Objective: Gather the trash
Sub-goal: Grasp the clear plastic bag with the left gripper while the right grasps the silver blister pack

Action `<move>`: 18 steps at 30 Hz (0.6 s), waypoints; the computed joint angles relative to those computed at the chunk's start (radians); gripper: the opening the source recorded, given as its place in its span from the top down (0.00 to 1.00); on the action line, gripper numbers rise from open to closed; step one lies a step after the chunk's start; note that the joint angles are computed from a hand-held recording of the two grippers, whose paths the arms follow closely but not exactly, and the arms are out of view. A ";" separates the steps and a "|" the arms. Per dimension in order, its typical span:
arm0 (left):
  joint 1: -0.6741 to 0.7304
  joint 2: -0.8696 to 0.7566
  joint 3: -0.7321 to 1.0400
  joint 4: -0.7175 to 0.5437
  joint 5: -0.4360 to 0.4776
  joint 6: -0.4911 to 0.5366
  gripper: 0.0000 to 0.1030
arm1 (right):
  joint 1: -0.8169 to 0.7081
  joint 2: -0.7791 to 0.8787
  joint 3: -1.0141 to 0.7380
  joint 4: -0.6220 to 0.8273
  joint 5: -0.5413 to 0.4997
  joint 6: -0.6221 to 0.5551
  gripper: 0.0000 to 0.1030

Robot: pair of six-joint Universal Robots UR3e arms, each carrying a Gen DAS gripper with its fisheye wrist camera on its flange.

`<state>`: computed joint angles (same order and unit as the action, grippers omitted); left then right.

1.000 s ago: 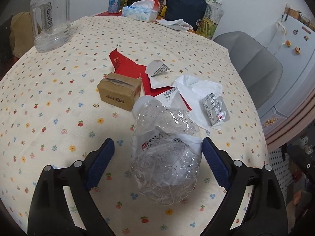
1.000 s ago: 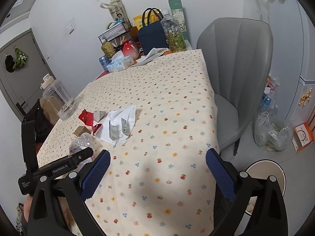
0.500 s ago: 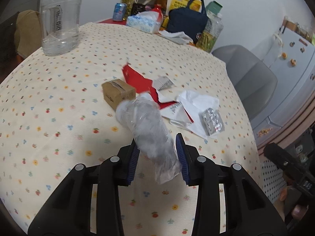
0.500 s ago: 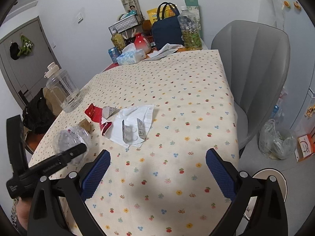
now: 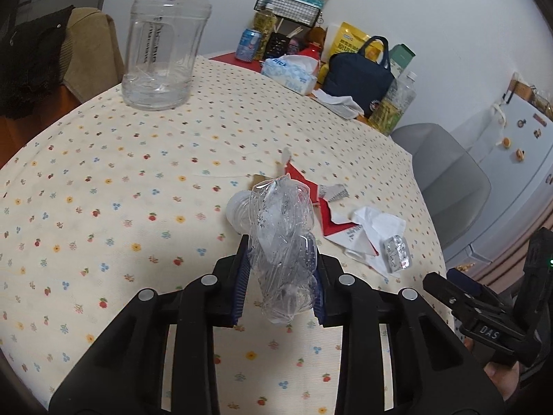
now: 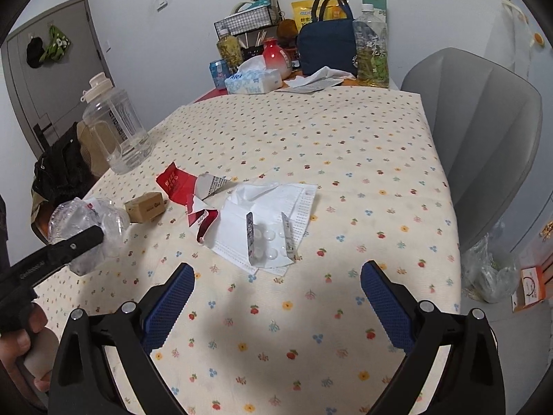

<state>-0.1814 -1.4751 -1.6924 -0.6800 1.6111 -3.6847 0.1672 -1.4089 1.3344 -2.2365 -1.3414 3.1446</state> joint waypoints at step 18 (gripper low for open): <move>0.070 0.037 -0.073 0.043 -0.060 0.007 0.71 | 0.052 0.264 -0.287 0.122 -0.027 0.000 0.68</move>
<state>-0.1118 -1.4384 -1.7650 -0.6372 1.5513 -3.6780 0.2190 -1.1450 1.0472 -2.1148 -1.3681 3.1449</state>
